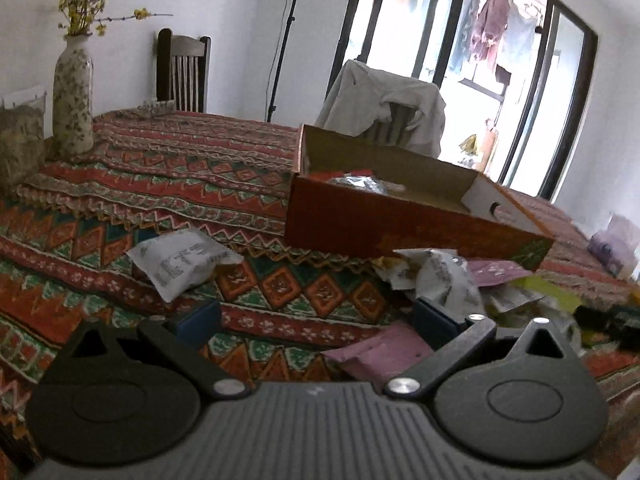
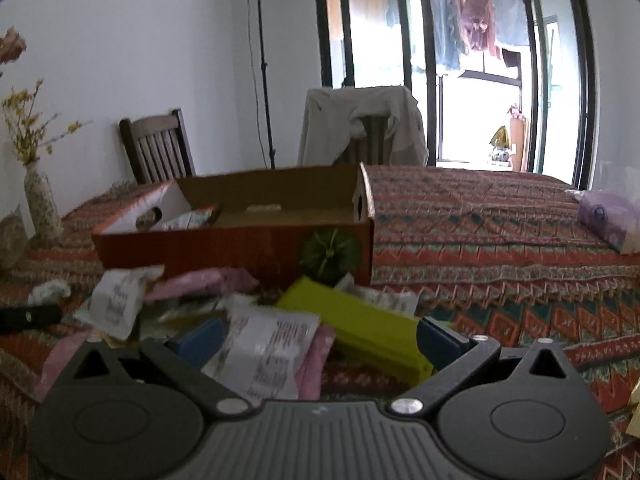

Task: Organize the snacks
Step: 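Move both tools back to the pile and grasp a white wrapper with the right tool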

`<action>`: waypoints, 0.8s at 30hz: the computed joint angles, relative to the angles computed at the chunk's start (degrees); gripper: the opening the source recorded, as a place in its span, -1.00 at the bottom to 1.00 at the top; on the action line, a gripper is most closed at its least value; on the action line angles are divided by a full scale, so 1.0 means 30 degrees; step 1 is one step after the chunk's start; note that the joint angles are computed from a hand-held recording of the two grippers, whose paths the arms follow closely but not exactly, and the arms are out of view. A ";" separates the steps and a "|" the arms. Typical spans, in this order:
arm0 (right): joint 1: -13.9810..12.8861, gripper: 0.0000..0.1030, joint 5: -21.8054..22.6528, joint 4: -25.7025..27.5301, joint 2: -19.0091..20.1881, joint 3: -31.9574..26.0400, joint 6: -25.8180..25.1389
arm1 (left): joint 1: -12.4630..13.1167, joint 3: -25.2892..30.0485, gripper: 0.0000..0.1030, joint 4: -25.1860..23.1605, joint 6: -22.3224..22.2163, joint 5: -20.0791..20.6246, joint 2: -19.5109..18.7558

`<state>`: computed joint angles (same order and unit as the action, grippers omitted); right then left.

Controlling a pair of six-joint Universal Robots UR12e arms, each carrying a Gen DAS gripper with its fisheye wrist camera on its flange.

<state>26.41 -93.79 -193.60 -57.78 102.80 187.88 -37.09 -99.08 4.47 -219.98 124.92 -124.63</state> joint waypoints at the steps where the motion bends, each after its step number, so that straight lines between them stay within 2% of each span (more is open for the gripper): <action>1: 0.0018 1.00 0.0099 -0.0020 -0.0002 0.0024 0.0078 | 0.0015 -0.0019 1.00 0.0033 -0.0061 -0.0203 0.0016; 5: 0.0143 1.00 -0.0059 0.0023 0.0027 -0.0026 0.0129 | -0.0111 0.0219 1.00 -0.0619 -0.0036 -0.0154 -0.0016; 11: 0.0196 1.00 -0.0528 0.0546 0.0009 -0.0084 0.0165 | -0.0202 0.0114 1.00 -0.0611 -0.0120 0.0074 0.0040; 14: 0.0182 0.90 -0.0226 0.0714 0.0021 -0.0126 0.0234 | -0.0194 0.0096 1.00 -0.0657 -0.0172 0.0099 0.0058; 18: 0.0191 0.53 0.0405 0.0878 0.0118 -0.0376 0.0334 | -0.0202 0.0072 1.00 -0.0681 -0.0095 0.0144 0.0084; 23: 0.0354 0.25 0.0740 0.1474 0.0347 -0.0832 0.0133 | -0.0223 -0.0067 1.00 -0.0721 -0.0197 0.0394 0.0173; 24: 0.0416 0.10 0.0623 0.1784 0.0381 -0.0934 0.0038 | -0.0223 -0.0108 1.00 -0.0721 -0.0238 0.0441 0.0199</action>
